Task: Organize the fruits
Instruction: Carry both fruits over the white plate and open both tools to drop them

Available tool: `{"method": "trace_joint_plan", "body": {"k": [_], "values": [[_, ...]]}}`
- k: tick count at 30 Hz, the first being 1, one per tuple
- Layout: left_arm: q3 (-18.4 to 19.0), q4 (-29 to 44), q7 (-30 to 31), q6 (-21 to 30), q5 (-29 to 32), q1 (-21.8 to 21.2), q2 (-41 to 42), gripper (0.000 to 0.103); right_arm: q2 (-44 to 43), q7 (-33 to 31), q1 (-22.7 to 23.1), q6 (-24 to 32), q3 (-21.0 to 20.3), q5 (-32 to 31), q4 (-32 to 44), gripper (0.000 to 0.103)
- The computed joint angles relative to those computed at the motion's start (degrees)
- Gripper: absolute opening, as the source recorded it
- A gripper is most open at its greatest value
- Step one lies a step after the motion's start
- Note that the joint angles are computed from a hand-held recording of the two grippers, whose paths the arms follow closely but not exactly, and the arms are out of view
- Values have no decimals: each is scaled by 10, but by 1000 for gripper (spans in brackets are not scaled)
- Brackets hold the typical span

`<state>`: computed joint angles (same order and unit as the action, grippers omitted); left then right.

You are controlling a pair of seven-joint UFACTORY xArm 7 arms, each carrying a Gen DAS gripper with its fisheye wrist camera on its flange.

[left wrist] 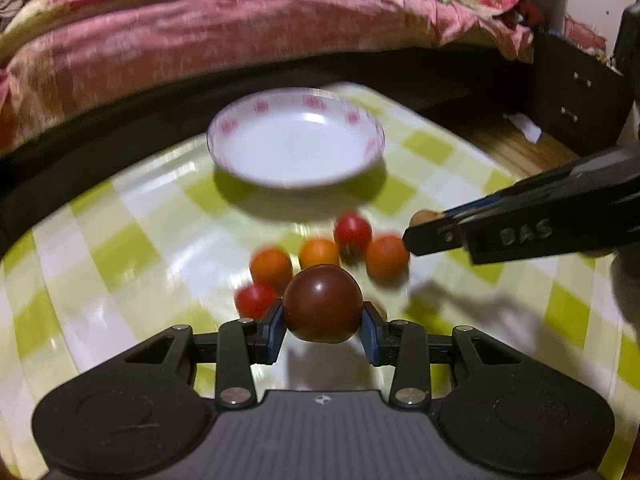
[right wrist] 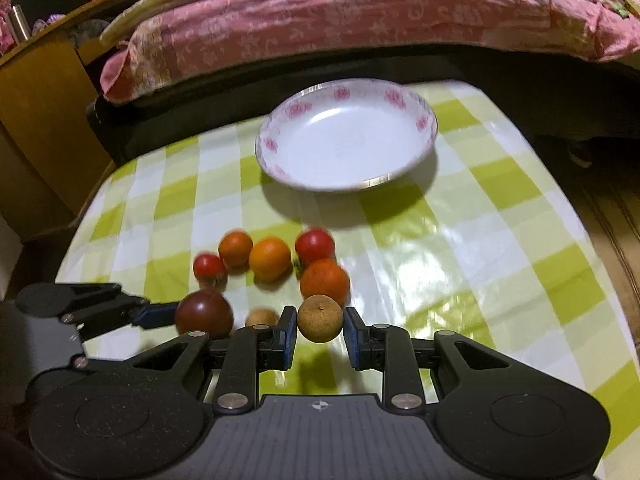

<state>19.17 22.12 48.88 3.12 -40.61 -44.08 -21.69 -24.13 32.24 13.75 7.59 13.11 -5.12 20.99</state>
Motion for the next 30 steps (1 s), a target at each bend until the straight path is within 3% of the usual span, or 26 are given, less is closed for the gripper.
{"method": "trace_joint_plan", "body": {"k": [3,6,10,14,21,26,30], "values": [[44,41,22,-21,-30,-47,36,45,23,-3,-25,-15,6,-18,21,22],[115,100,83,-24,-114,-124,84,45,47,-7,-45,-35,8,-30,41,22],[148,163,175,-21,-227,-165,146,45,88,-10,-82,-56,21,-60,76,22],[139,200,227,-5,-293,-151,185,45,129,10,-145,-73,55,-118,107,22],[90,238,266,2,-340,-109,231,45,180,51,-175,-87,56,-208,145,22],[54,255,302,5,-381,-72,244,46,202,79,-159,-86,30,-255,160,22],[24,263,309,1,-393,-46,251,46,209,61,-123,-89,-9,-241,165,23]]}}
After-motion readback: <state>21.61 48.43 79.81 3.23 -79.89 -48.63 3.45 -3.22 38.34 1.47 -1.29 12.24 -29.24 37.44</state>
